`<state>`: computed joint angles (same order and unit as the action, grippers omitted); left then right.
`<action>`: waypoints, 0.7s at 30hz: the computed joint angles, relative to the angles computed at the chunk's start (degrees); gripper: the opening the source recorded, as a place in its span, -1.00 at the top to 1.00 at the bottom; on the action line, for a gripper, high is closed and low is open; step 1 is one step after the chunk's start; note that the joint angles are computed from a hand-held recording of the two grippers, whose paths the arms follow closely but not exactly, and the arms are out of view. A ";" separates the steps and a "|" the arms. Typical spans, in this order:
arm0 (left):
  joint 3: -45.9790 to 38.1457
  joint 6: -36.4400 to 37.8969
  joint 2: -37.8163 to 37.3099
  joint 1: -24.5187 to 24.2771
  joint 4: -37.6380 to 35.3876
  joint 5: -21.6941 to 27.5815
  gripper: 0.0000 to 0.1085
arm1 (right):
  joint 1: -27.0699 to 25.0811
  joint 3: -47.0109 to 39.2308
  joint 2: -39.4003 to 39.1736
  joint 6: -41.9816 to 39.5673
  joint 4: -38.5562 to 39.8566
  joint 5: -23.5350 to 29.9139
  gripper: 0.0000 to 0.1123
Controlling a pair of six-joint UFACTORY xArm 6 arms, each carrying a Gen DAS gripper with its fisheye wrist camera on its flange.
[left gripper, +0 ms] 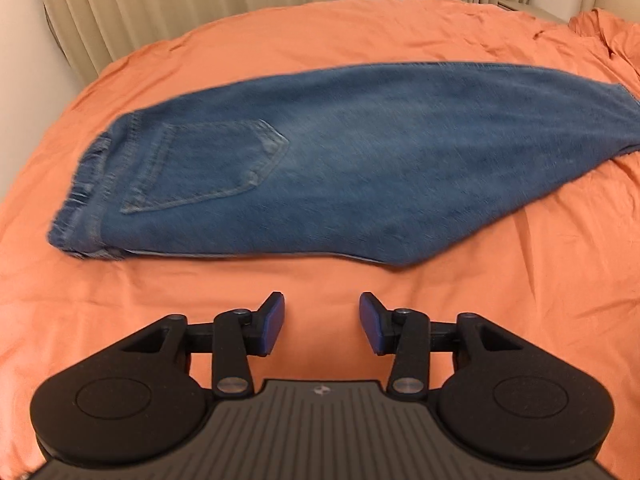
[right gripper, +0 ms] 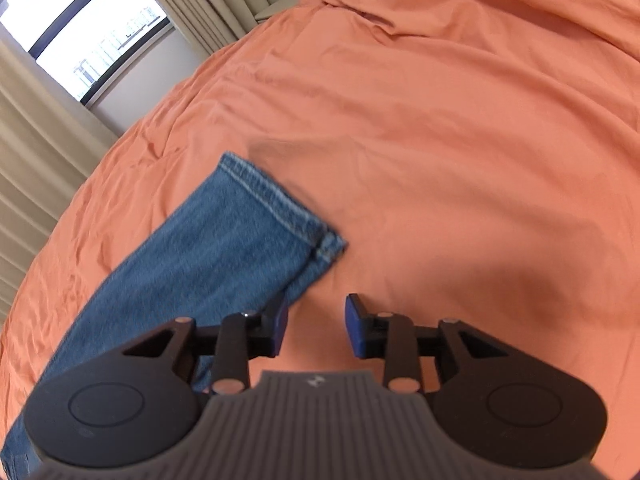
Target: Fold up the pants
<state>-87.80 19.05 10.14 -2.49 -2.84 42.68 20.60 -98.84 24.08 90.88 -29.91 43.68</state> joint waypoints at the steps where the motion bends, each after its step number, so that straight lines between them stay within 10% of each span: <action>1: 1.49 -0.79 -0.27 -0.63 0.26 -1.66 -0.05 | 0.24 0.41 -0.21 0.13 -0.10 -0.07 0.44; 11: 8.48 -21.69 1.61 -4.22 7.07 -20.33 -0.14 | 2.37 0.42 -0.77 -6.59 1.52 1.65 0.18; 16: -0.24 -16.22 5.01 -1.84 -13.08 -12.60 -0.20 | 2.97 0.34 -0.73 -7.53 0.15 3.09 0.18; 21: -3.73 -29.80 7.87 -3.14 -0.03 -9.29 -0.21 | 3.23 -0.46 0.50 -4.06 -1.26 3.17 0.13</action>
<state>-91.53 -10.75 18.01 -5.63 -2.88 33.39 23.84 -99.30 24.58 86.82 -31.17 46.85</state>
